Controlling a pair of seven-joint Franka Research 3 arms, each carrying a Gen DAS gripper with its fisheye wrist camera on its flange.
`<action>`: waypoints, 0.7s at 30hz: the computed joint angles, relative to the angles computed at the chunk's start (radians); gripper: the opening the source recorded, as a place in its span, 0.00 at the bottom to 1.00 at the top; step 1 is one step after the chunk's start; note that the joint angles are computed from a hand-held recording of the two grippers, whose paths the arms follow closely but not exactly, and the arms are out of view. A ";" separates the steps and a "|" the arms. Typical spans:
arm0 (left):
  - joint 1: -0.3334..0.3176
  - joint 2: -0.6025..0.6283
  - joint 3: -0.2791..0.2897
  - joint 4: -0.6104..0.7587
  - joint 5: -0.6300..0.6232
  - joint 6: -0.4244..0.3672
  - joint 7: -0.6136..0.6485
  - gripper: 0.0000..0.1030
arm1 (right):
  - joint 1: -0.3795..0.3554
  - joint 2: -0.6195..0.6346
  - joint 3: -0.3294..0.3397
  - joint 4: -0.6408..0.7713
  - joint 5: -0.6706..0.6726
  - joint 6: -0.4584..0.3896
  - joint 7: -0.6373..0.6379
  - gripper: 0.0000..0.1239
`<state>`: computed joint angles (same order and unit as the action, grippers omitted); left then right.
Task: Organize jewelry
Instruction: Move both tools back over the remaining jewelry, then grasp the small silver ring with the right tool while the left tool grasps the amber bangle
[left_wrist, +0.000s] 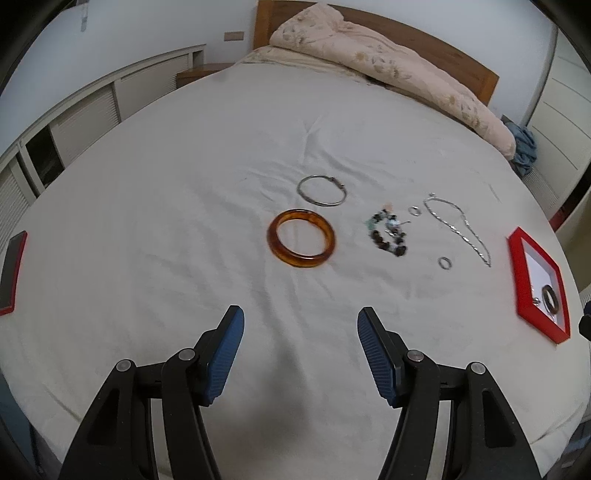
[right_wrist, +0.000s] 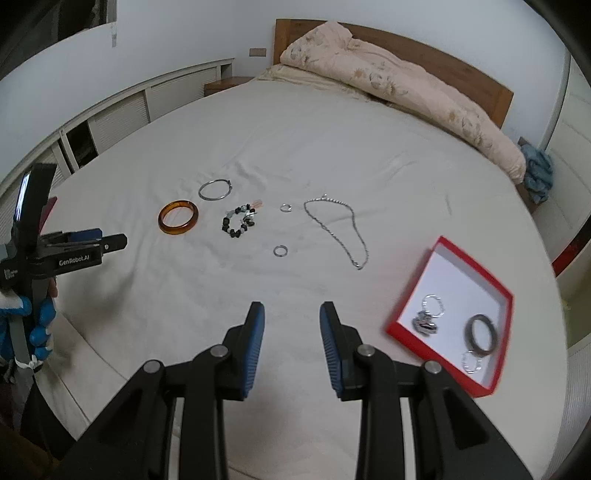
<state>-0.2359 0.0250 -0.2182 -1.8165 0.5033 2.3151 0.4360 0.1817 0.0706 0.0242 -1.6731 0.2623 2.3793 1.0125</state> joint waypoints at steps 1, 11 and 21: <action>0.004 0.002 0.004 -0.006 0.000 0.007 -0.002 0.61 | -0.001 0.015 0.000 0.012 0.012 -0.005 0.004 0.24; 0.040 0.077 0.038 0.021 0.007 0.059 0.027 0.61 | -0.011 0.214 0.019 0.170 0.122 -0.042 0.048 0.24; 0.061 0.203 0.080 0.130 0.022 0.078 0.066 0.61 | 0.025 0.506 0.031 0.486 0.069 -0.081 0.145 0.24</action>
